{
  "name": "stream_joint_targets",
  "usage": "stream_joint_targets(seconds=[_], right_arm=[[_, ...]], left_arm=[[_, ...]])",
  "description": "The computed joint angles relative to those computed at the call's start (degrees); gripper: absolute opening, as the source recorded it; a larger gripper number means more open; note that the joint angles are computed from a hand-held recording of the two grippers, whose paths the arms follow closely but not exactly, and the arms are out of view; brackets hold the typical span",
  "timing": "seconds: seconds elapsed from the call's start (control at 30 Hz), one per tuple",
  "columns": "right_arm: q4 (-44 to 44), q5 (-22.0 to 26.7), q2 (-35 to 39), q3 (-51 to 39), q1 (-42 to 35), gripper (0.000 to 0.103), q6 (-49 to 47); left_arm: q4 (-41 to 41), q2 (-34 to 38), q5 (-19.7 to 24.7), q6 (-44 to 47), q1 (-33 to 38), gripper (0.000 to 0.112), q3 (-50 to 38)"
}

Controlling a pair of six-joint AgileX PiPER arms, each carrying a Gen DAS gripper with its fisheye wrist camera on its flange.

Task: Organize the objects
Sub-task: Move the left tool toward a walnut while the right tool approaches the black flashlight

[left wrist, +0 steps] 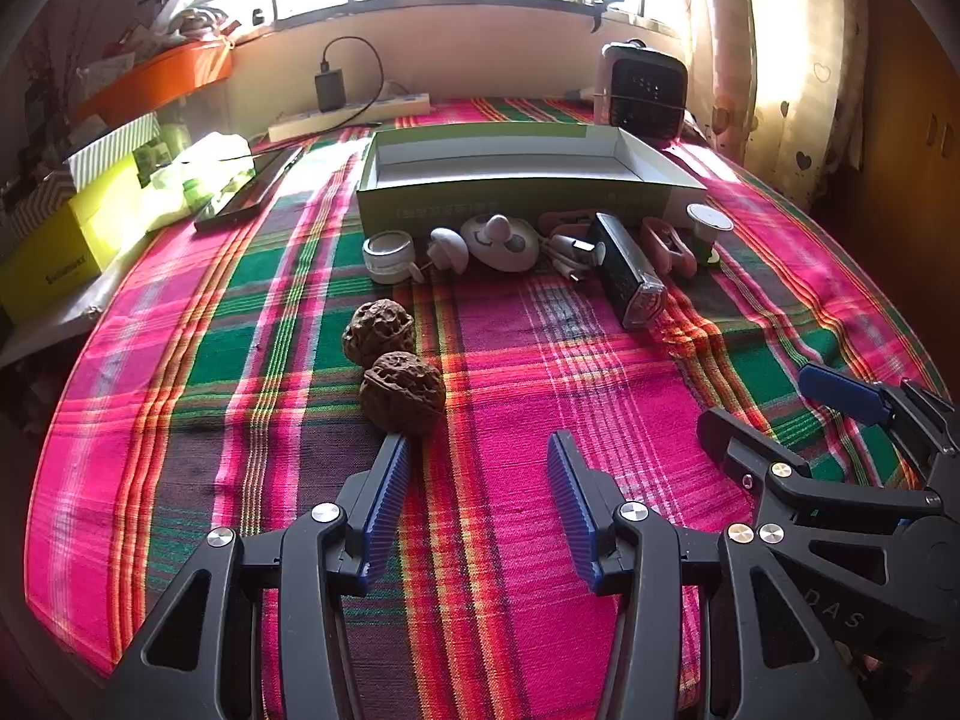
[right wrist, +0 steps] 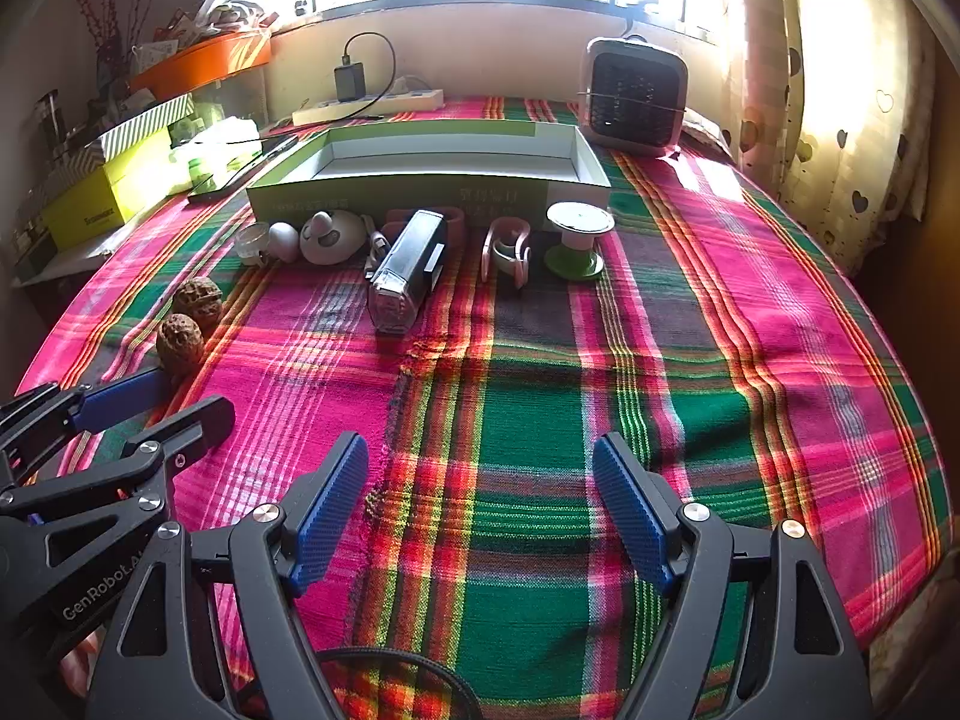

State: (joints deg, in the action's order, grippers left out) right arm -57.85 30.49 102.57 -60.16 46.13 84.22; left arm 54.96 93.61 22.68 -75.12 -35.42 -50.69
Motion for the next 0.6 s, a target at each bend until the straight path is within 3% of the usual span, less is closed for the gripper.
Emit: stream_joint_targets(seconds=[0.27,0.6], right_arm=[[-0.9,-1.0,-0.3,0.6,-0.2,0.078,0.4],[-1.1,-1.3,-0.5,0.9,-0.3,0.078,0.3]], left_arm=[[-3.1,-0.8,-1.9,5.0,1.4,0.045,0.7],[-2.5,-1.0,-2.2,5.0,1.5,0.045,1.2]])
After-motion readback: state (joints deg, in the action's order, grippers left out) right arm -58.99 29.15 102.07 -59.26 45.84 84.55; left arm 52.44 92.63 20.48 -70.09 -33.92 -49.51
